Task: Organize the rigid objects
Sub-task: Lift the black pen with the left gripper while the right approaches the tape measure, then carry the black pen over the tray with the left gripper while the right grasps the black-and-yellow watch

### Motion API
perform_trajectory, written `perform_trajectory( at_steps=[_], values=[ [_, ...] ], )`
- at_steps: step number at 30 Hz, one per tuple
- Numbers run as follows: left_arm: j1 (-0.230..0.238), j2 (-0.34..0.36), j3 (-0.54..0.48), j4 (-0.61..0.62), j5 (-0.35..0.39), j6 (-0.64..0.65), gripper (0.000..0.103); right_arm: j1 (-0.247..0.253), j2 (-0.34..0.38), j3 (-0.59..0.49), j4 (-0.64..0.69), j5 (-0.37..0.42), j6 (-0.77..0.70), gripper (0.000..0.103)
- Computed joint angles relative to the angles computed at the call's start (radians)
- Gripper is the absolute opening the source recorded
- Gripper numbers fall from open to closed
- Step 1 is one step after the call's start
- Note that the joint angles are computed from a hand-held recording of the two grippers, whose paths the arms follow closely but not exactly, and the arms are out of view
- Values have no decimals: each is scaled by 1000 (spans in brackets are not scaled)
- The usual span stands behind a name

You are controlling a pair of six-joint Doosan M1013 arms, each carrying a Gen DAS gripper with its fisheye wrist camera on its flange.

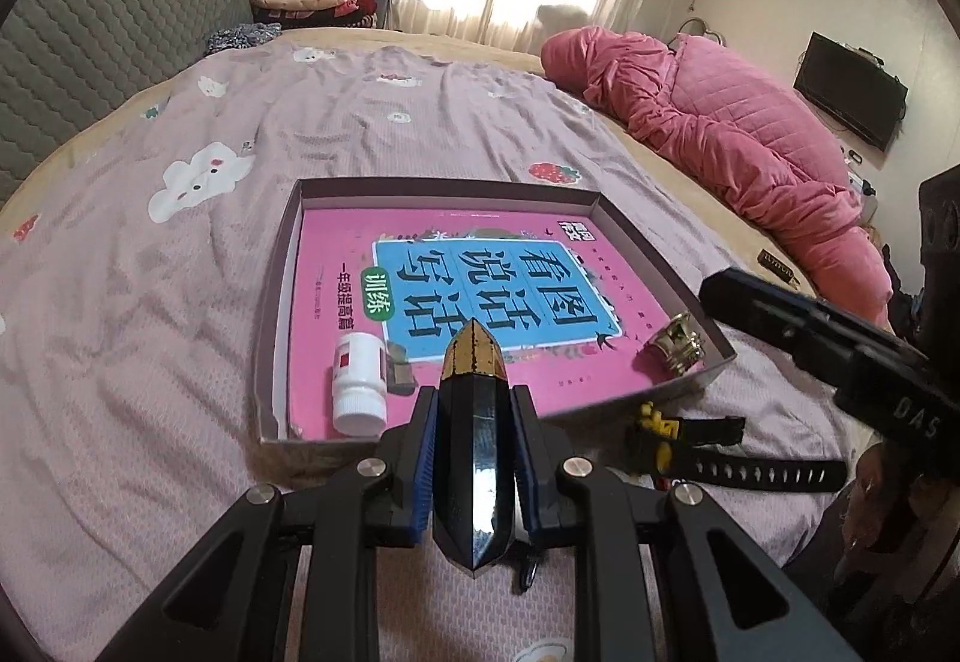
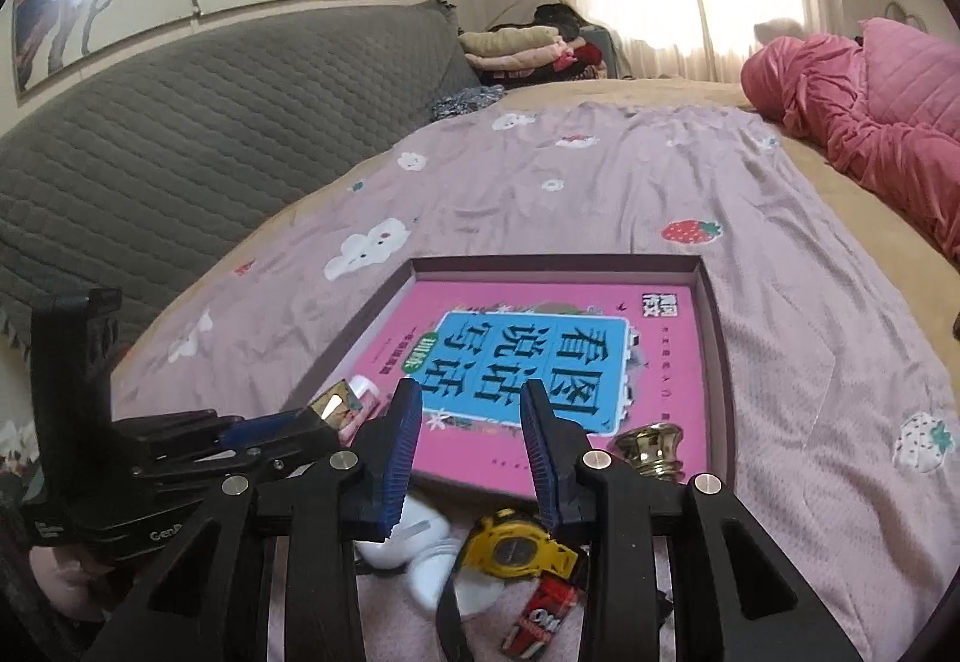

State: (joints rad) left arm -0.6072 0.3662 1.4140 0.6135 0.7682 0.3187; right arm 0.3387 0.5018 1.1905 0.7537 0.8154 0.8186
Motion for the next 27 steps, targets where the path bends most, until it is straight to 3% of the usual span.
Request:
perform_trajectory(
  at_steps=[5, 13, 21, 27],
  values=[
    [11, 10, -5, -11, -4, 6, 23, 5, 32, -34, -82, 46, 103, 35],
    [20, 10, 1, -15, -25, 0, 23, -18, 42, -51, -72, 87, 156, 35],
    [21, 18, -11, -13, -54, 24, 23, -20, -3, 11, -94, 161, 220, 36],
    [23, 32, -32, -11, -52, 52, 23, 12, -35, 53, -197, 149, 281, 37]
  ],
)
